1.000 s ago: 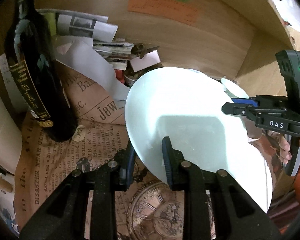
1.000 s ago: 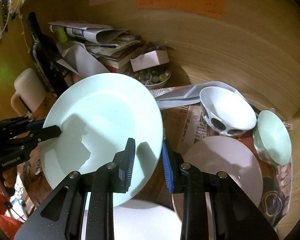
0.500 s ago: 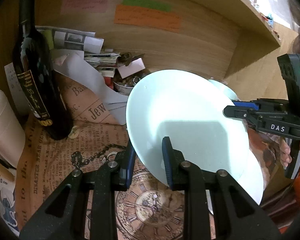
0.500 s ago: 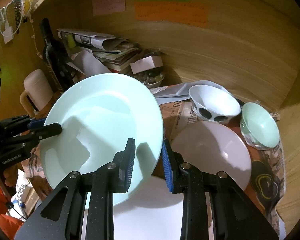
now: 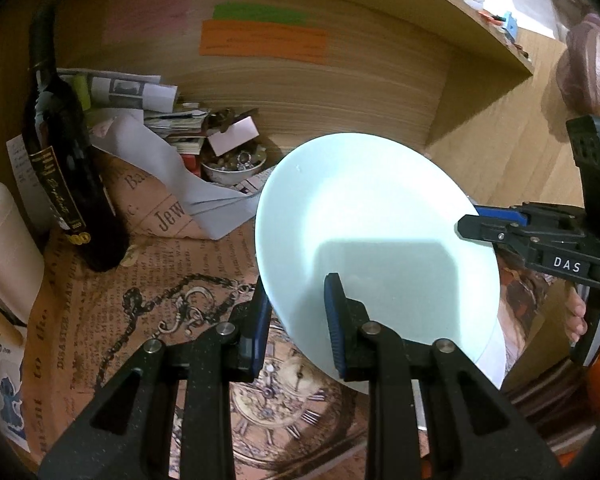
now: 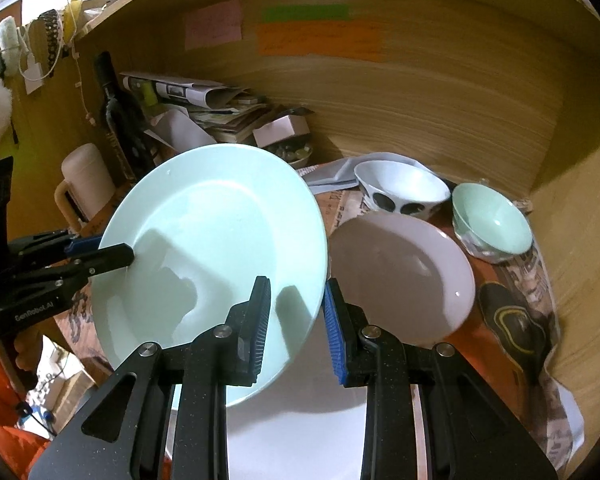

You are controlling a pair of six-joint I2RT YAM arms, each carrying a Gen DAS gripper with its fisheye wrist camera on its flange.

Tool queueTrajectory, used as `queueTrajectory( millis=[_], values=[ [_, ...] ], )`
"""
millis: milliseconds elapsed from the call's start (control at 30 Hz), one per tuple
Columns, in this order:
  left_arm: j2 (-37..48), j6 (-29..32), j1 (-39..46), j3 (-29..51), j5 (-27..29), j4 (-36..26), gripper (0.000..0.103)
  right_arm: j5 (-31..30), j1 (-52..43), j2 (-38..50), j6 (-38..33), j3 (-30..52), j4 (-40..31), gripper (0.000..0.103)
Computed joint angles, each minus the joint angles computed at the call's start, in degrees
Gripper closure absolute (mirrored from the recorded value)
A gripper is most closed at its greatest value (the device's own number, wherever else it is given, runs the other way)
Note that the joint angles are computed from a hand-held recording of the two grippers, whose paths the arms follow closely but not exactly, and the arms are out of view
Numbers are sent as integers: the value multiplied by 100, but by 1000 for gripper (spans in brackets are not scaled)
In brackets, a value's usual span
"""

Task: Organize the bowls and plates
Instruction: 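Lift the mint green plate and carry it over the white plate with both tools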

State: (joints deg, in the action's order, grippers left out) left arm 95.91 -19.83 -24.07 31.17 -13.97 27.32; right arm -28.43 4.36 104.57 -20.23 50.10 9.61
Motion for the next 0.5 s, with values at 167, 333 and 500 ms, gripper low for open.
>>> queueTrajectory(
  millis=[167, 333, 500],
  values=[
    [-79, -86, -282, -40, -190, -73, 77, -148, -199, -99, -34, -279, 137, 78],
    [-41, -159, -475, -50, -279, -62, 77, -239, -369, -210, -56, -601, 352, 78],
    [113, -243, -633, -76, -256, 81, 77, -364, -575, -192, -55, -790, 470, 78]
  ],
)
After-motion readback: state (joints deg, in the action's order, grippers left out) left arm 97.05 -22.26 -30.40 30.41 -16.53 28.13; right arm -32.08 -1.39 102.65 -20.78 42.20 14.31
